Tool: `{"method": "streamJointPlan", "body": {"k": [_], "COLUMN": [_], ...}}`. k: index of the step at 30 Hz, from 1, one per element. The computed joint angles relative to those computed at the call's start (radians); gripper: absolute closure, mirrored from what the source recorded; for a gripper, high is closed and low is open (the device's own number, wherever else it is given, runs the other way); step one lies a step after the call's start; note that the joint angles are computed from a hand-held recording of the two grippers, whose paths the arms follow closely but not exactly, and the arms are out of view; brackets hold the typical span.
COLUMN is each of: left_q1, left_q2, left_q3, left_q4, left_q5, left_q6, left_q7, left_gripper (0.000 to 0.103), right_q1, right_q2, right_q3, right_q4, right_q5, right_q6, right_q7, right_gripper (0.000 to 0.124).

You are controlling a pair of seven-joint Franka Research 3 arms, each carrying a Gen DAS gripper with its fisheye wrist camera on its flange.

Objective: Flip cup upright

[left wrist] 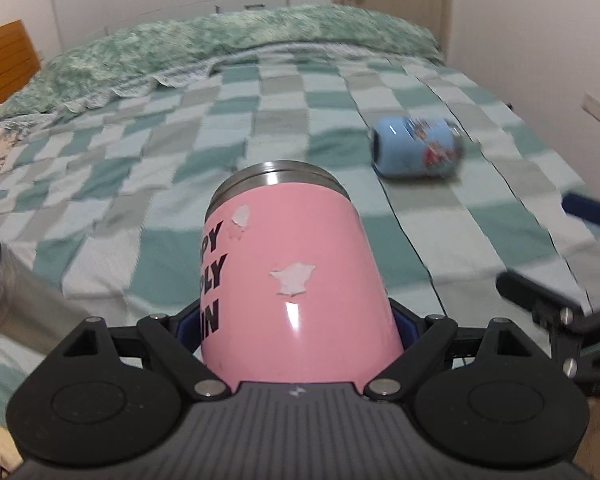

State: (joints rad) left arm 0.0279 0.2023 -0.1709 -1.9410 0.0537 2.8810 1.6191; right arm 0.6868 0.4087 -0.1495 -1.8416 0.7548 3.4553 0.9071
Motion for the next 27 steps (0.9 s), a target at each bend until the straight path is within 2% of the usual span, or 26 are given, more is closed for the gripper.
{"method": "streamJointPlan", "body": {"k": [4,7,9,13,17,21,24,26,27], "left_q1": [0.031,0.012,-0.001,0.002,0.004,0.002,0.013,0.023,0.042], "left_q2": [-0.037,-0.048,-0.043,-0.031,-0.030,-0.028,-0.037,-0.049,-0.060], "left_q3": [-0.045,-0.031,-0.019,-0.024,-0.026,-0.023,-0.032,-0.040,-0.060], "left_q4": [-0.080,-0.131,-0.145,-0.154,-0.167,-0.157,-0.166,-0.176,-0.189], "left_q5": [-0.127,-0.126,-0.106,-0.119,-0.115,-0.103,-0.118,-0.149,-0.205], "left_q6": [-0.008,0.023,0.035,0.026,0.050,0.029,0.033,0.046,0.070], "left_q7": [0.104,0.103,0.081,0.081,0.079,0.076,0.107,0.136,0.188], "left_gripper": [0.013,0.013,0.013,0.013,0.013,0.012,0.012,0.000,0.000], "right_q1": [0.036,0.088,0.099,0.099,0.104,0.109,0.073,0.050,0.051], "right_q2": [-0.051,-0.071,-0.083,-0.102,-0.103,-0.100,-0.103,-0.110,-0.110], "right_q3": [-0.011,-0.043,-0.039,-0.011,0.001,0.012,0.056,0.086,0.091], "right_q4": [-0.084,-0.117,-0.132,-0.154,-0.137,-0.108,-0.109,-0.112,-0.103], "right_q5": [0.056,0.147,0.199,0.285,0.383,0.487,0.482,0.482,0.510], "right_q6": [0.014,0.018,0.024,0.046,0.043,0.045,0.063,0.073,0.079], "right_q7": [-0.028,-0.089,-0.128,-0.196,-0.285,-0.383,-0.382,-0.382,-0.410], "right_gripper": [0.021,0.021,0.021,0.021,0.021,0.021,0.021,0.021,0.021]}}
